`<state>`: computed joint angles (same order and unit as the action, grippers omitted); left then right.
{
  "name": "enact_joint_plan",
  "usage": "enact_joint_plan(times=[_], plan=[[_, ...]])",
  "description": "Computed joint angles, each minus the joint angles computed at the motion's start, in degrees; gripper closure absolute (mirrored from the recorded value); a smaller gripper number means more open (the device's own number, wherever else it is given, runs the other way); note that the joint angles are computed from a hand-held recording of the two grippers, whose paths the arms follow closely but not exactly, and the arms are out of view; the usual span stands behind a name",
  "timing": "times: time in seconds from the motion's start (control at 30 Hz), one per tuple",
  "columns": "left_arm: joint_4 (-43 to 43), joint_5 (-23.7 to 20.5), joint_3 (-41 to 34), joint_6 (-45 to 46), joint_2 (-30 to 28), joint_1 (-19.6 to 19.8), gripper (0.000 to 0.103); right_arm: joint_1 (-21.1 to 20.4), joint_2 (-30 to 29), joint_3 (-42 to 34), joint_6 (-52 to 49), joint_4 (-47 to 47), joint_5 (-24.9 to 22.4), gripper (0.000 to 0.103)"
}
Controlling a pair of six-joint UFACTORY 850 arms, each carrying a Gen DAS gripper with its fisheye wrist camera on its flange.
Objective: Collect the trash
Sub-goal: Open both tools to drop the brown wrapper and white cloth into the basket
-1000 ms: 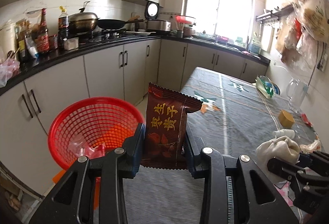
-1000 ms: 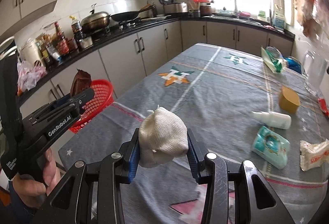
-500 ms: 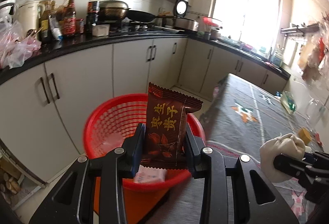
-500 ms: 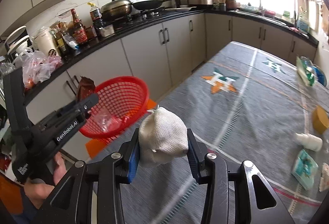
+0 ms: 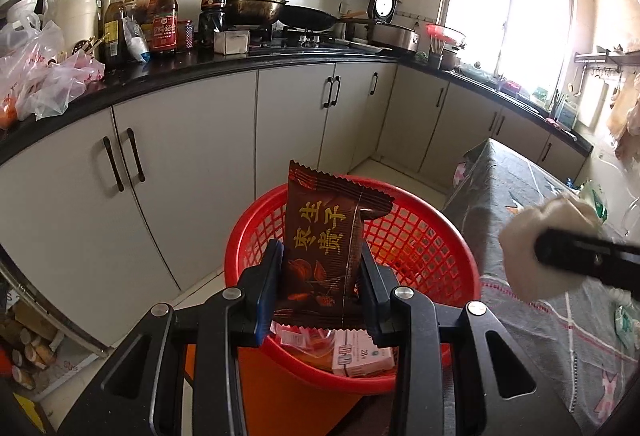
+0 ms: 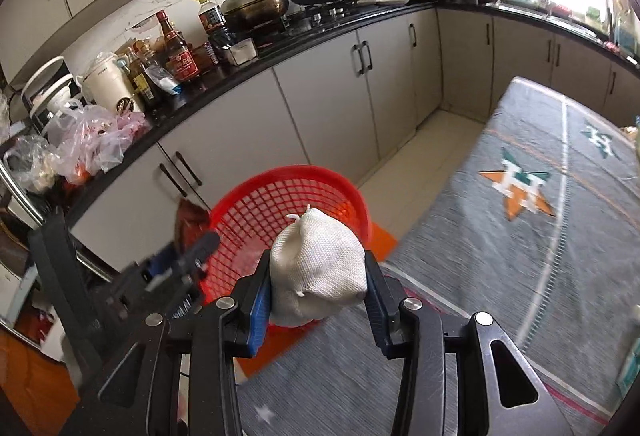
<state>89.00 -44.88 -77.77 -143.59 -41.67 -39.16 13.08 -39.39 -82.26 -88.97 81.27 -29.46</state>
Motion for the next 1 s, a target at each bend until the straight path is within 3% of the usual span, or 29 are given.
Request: enact_joint_plan(times=[0.47, 1.0], plan=[[-1.8, 1.4, -2.0, 3.2, -1.9, 0.7, 0.069, 2.0, -8.4, -11.7, 18.8, -13.1, -2.9, 0.056], [-2.5, 2.9, -3.7, 5.1, -3.3, 1.9, 0.069, 2.4, -11.6, -15.4, 23.2, -16.1, -2.6, 0.055]])
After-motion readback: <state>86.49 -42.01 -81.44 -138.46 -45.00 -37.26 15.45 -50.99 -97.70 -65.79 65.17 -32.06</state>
